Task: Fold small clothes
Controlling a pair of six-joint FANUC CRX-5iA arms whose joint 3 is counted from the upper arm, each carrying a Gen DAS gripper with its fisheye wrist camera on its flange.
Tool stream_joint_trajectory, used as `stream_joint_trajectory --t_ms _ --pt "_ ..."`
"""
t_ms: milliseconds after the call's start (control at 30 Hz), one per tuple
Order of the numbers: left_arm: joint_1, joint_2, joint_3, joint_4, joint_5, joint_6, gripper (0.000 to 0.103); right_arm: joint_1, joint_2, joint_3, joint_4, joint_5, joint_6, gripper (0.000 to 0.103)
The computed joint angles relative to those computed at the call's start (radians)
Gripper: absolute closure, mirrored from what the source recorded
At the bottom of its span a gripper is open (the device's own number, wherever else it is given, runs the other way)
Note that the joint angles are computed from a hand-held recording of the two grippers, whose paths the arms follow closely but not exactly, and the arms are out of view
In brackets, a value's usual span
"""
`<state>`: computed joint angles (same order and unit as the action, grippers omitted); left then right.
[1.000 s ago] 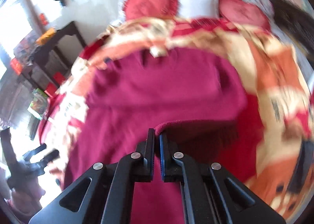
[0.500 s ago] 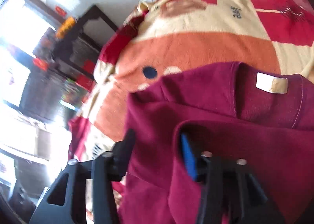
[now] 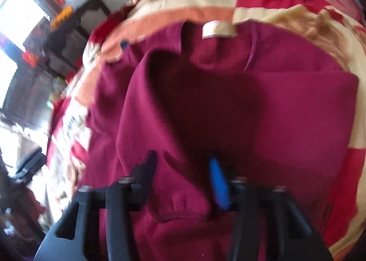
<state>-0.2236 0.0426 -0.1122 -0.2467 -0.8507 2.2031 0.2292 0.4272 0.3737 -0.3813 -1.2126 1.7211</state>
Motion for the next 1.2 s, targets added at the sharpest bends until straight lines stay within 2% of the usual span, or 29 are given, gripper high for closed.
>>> stream_joint_trajectory --t_ms 67,100,167,233,300,333,367,400,433,567,633,667,733,800,833,900,1000,1067,1100,1167,1200 --pt "-0.006 0.001 0.012 -0.031 -0.014 0.024 0.001 0.021 -0.027 -0.007 -0.022 0.045 0.050 0.103" --pt "-0.005 0.003 0.016 -0.036 -0.018 0.029 0.001 0.018 -0.018 0.038 -0.087 0.032 0.092 0.103" --pt "-0.002 0.012 0.030 -0.043 -0.022 0.044 0.001 0.036 0.018 0.110 -0.106 0.017 0.100 0.103" --pt "0.000 0.021 0.044 -0.044 -0.026 0.054 0.001 0.082 0.085 0.214 -0.086 -0.003 0.091 0.103" --pt "0.000 0.022 0.048 -0.044 -0.013 0.053 0.001 0.100 0.167 0.327 -0.117 -0.048 0.061 0.103" --pt "-0.004 0.026 0.055 -0.052 -0.013 0.054 0.001 0.094 0.198 0.372 -0.156 -0.082 0.043 0.099" --pt "-0.007 0.032 0.065 -0.056 -0.018 0.049 0.001 0.078 0.240 0.432 -0.216 -0.130 0.026 0.085" --pt "-0.008 0.034 0.068 -0.054 -0.015 0.041 0.001 0.061 0.274 0.478 -0.284 -0.163 -0.001 0.082" --pt "-0.007 0.037 0.070 -0.052 -0.005 0.027 0.001 0.053 0.276 0.481 -0.303 -0.162 -0.024 0.082" --pt "-0.011 0.069 0.096 -0.080 0.012 0.011 0.001 0.025 0.145 0.301 -0.269 -0.051 0.019 0.082" --pt "0.003 0.106 0.114 -0.053 0.032 -0.032 0.001 -0.002 0.040 0.150 -0.187 0.052 0.022 0.082" --pt "0.008 0.122 0.122 -0.044 0.036 -0.044 0.001 -0.003 -0.001 0.086 -0.124 0.110 0.001 0.082" --pt "0.014 0.170 0.153 -0.041 0.037 -0.054 0.001 -0.009 -0.097 -0.083 0.083 0.265 -0.115 0.078" --pt "0.015 0.220 0.193 -0.043 0.018 -0.053 0.001 -0.030 -0.143 -0.195 0.259 0.361 -0.262 0.067" --pt "0.016 0.246 0.214 -0.036 0.003 -0.058 0.001 -0.046 -0.141 -0.209 0.311 0.363 -0.310 0.066" --pt "0.014 0.283 0.247 -0.037 -0.011 -0.064 0.001 -0.071 -0.113 -0.191 0.328 0.337 -0.339 0.066" --pt "0.001 0.326 0.301 -0.072 -0.052 -0.056 0.001 -0.120 -0.051 -0.112 0.219 0.286 -0.294 0.065" --pt "-0.005 0.333 0.314 -0.086 -0.049 -0.049 0.001 -0.136 -0.015 -0.069 0.163 0.263 -0.277 0.066" --pt "-0.010 0.341 0.330 -0.098 -0.062 -0.044 0.001 -0.146 0.004 -0.036 0.119 0.234 -0.231 0.079" --pt "-0.019 0.347 0.352 -0.108 -0.069 -0.048 0.001 -0.135 0.006 -0.039 0.148 0.245 -0.213 0.103" --pt "-0.027 0.347 0.360 -0.123 -0.069 -0.044 0.001 -0.132 -0.006 -0.061 0.169 0.280 -0.207 0.103"
